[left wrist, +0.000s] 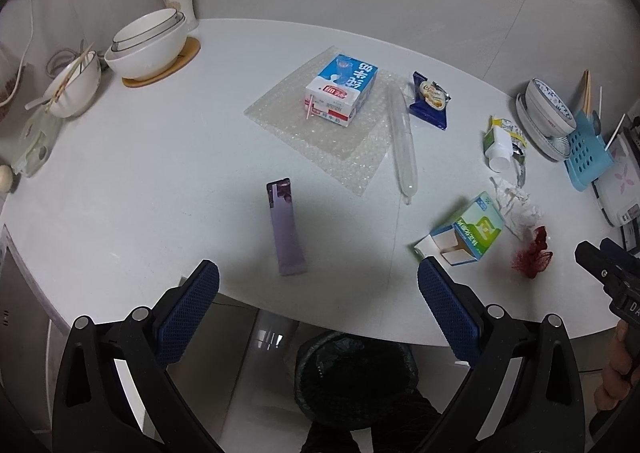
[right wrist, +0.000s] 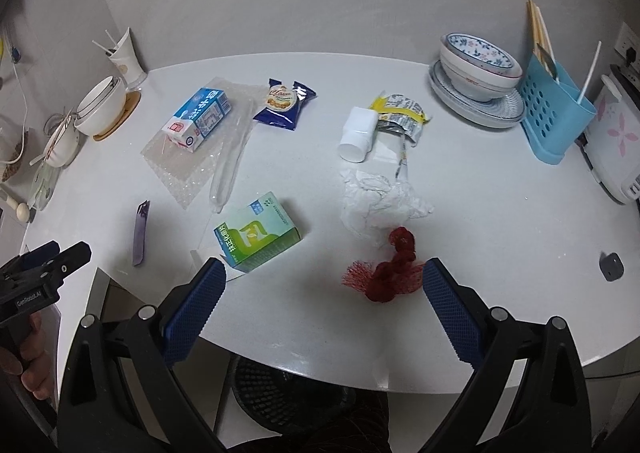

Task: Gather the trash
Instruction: 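Grasp the purple strip with the left tool while the right tool grasps the green medicine box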

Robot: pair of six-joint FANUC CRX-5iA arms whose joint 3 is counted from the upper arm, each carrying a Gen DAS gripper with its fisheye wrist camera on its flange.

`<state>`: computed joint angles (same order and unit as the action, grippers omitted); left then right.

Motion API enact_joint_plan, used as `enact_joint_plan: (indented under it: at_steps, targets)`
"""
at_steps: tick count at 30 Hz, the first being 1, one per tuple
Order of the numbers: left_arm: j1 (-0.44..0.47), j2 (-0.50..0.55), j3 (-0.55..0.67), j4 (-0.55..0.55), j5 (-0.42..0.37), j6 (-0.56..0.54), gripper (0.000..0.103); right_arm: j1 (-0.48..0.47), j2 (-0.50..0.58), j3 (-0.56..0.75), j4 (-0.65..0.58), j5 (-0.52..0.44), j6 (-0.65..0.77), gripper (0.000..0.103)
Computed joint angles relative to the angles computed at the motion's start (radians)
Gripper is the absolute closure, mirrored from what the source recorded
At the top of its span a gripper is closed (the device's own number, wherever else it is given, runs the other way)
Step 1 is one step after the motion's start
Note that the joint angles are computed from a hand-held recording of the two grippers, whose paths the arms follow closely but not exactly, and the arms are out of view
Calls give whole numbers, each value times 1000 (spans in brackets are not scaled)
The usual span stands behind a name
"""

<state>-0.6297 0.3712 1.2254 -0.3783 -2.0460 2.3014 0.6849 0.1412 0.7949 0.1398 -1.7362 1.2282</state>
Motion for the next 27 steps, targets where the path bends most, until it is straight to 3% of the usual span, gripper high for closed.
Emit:
enact_joint_plan:
  at_steps: [6,14,21,27]
  targets:
    - [84,-66,-199,83,79,41,6,16,58,12,-28,7,68,8]
    - [191,-103,-371,170,163,69,6,17,175,97,-62,-72,145,10]
    - [234,-72,-401,215,164,68,10,5,258,180,-86,-144,198,11]
    - [229,-25,-354,195,100,50,25,-16,302,253,-126,-183,215,14]
